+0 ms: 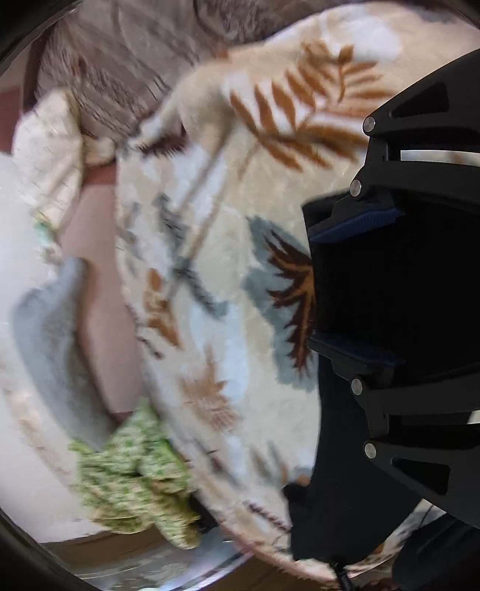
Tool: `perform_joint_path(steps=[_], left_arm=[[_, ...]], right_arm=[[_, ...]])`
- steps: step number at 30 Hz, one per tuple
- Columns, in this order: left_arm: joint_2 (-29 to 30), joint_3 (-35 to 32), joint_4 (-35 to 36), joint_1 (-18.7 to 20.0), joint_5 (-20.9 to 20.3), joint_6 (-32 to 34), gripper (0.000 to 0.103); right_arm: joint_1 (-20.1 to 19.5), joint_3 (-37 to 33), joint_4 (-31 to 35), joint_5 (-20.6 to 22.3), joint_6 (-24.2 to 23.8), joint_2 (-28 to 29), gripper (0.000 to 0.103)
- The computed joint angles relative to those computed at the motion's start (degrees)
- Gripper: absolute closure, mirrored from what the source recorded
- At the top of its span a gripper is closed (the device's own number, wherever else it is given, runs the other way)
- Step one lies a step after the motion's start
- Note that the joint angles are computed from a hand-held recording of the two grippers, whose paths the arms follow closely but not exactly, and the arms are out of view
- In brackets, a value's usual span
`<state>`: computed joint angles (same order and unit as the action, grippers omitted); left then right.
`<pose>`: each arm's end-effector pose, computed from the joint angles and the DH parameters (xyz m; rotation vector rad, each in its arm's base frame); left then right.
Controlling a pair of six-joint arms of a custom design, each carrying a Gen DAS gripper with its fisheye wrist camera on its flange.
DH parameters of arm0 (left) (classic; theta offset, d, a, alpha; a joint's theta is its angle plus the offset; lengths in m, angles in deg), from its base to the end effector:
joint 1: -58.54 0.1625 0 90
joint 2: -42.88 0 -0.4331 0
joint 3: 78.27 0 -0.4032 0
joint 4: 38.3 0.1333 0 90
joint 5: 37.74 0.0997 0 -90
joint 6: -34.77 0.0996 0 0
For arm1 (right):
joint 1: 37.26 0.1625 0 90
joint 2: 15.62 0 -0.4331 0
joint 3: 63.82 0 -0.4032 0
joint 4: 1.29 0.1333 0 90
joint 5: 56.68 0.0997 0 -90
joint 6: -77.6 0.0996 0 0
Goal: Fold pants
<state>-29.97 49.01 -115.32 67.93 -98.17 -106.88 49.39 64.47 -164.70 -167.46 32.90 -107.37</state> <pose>-0.2865 -0.2323 0.1231 -0.7168 1.9136 -0.9794 0.0717 -0.4513 0.3407 0.7392 -2.3913 0.5741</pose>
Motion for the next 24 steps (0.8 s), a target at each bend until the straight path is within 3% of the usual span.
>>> perform_joint_path(steps=[2, 7, 12, 15, 17, 18, 20, 23, 24], left_arm=[[0.4, -0.7, 0.7, 0.3, -0.2, 0.0, 0.055], [1.0, -1.0, 1.3, 0.4, -0.2, -0.8, 0.055], [0.1, -2.0, 1.4, -0.2, 0.4, -1.8, 0.058], [-0.1, -4.4, 1.0, -2.0, 7.6, -2.2, 0.056], [1.9, -7.0, 0.0, -1.8, 14.8, 0.0, 0.049], [2.0, -6.9, -1.5, -1.7, 17.2, 1.2, 0.040], [2.8, -4.9, -8.7, -1.0, 24.5, 4.9, 0.033], [4.6, -2.4, -15.5, 0.4, 28.4, 4.6, 0.033], [5.2, -2.4, -15.7, 1.0, 27.6, 3.5, 0.036]], right_arm=[[-1.8, 0.7, 1.1, 3.4, 2.0, -4.4, 0.029], [-10.5, -1.1, 14.6, 13.4, 12.3, -14.1, 0.027], [-16.7, -2.0, 24.5, 19.2, 14.3, -19.7, 0.027], [-18.8, -1.5, 27.4, 21.1, 15.6, -20.7, 0.027], [-19.3, -1.6, 29.9, 21.8, 15.9, -20.2, 0.027], [-19.3, -1.7, 31.3, 22.3, 15.5, -19.6, 0.026], [-18.7, -0.7, 28.8, 22.1, 14.2, -19.1, 0.026], [-18.4, 0.0, 26.1, 22.3, 14.5, -17.8, 0.026], [-18.4, 0.1, 25.4, 22.5, 14.3, -17.6, 0.026]])
